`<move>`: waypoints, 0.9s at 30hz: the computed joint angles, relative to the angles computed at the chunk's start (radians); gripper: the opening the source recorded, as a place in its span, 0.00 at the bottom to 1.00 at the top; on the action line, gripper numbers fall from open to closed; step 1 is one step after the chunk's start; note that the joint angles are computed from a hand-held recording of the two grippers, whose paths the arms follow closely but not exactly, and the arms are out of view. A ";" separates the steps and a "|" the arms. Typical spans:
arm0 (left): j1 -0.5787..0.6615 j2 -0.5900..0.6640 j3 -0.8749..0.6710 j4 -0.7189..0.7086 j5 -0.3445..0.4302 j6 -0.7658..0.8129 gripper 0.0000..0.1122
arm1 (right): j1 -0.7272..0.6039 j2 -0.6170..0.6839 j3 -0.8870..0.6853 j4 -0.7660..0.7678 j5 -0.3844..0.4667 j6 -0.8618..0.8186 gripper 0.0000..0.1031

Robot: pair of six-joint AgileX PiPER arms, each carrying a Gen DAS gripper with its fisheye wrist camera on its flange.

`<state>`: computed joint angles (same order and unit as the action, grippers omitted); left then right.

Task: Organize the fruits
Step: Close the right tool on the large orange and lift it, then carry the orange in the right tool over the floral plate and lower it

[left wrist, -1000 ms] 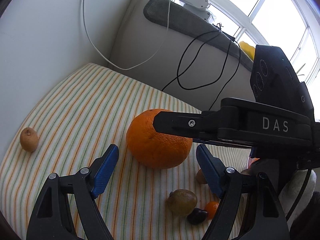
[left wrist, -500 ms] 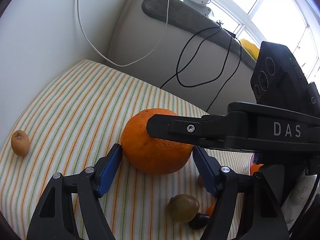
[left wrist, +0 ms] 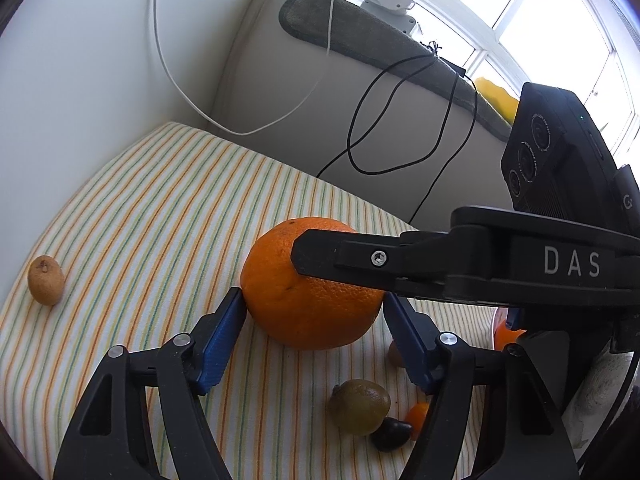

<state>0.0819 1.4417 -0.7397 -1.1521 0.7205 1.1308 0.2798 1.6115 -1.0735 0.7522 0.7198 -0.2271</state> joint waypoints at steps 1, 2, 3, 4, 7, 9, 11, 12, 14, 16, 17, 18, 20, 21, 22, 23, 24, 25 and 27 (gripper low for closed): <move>0.000 -0.009 0.005 0.001 0.000 -0.001 0.63 | 0.001 -0.003 0.003 0.003 -0.002 0.000 0.65; 0.000 -0.020 0.011 0.001 0.000 -0.004 0.63 | 0.001 -0.009 0.008 0.005 -0.002 -0.002 0.65; 0.001 -0.031 0.015 0.003 0.000 -0.007 0.63 | 0.001 -0.014 0.012 0.007 -0.001 -0.003 0.65; 0.001 -0.044 0.020 0.007 0.002 -0.013 0.63 | 0.001 -0.023 0.017 0.007 -0.001 -0.003 0.65; -0.002 -0.088 0.036 0.019 0.006 -0.035 0.63 | 0.007 -0.056 0.032 -0.003 0.002 0.010 0.65; -0.001 -0.124 0.049 0.029 0.011 -0.048 0.63 | 0.011 -0.084 0.044 -0.010 0.005 0.019 0.65; -0.004 -0.165 0.062 0.043 0.015 -0.065 0.63 | 0.012 -0.116 0.060 -0.013 0.010 0.021 0.65; -0.004 -0.185 0.068 0.050 0.017 -0.074 0.63 | 0.012 -0.134 0.068 -0.014 0.013 0.025 0.65; -0.010 -0.231 0.084 0.062 0.018 -0.094 0.63 | 0.011 -0.173 0.088 -0.017 0.018 0.033 0.65; -0.012 -0.278 0.100 0.072 0.028 -0.110 0.63 | 0.011 -0.212 0.108 -0.023 0.021 0.042 0.65; -0.018 -0.303 0.109 0.079 0.027 -0.125 0.63 | 0.013 -0.237 0.121 -0.031 0.021 0.051 0.65; -0.023 -0.330 0.120 0.088 0.029 -0.136 0.63 | 0.014 -0.263 0.135 -0.037 0.020 0.058 0.65; -0.030 -0.383 0.141 0.101 0.036 -0.151 0.63 | 0.011 -0.319 0.171 -0.044 0.021 0.066 0.65; -0.040 -0.406 0.150 0.110 0.035 -0.165 0.63 | 0.006 -0.347 0.189 -0.043 0.026 0.066 0.65; -0.054 -0.428 0.158 0.121 0.031 -0.184 0.63 | -0.001 -0.374 0.205 -0.041 0.035 0.066 0.65; -0.066 -0.448 0.165 0.130 0.031 -0.198 0.63 | -0.007 -0.398 0.220 -0.040 0.042 0.068 0.65; -0.076 -0.467 0.172 0.139 0.033 -0.213 0.63 | -0.018 -0.423 0.235 -0.042 0.052 0.071 0.65; -0.090 -0.487 0.178 0.149 0.035 -0.231 0.63 | -0.025 -0.449 0.250 -0.047 0.059 0.078 0.65; -0.120 -0.520 0.186 0.168 0.033 -0.266 0.63 | -0.034 -0.500 0.276 -0.062 0.068 0.095 0.65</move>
<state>-0.0379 0.9212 -0.5541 -0.9844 0.7535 0.8644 0.2455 1.1119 -0.7976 0.6899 0.7877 -0.1320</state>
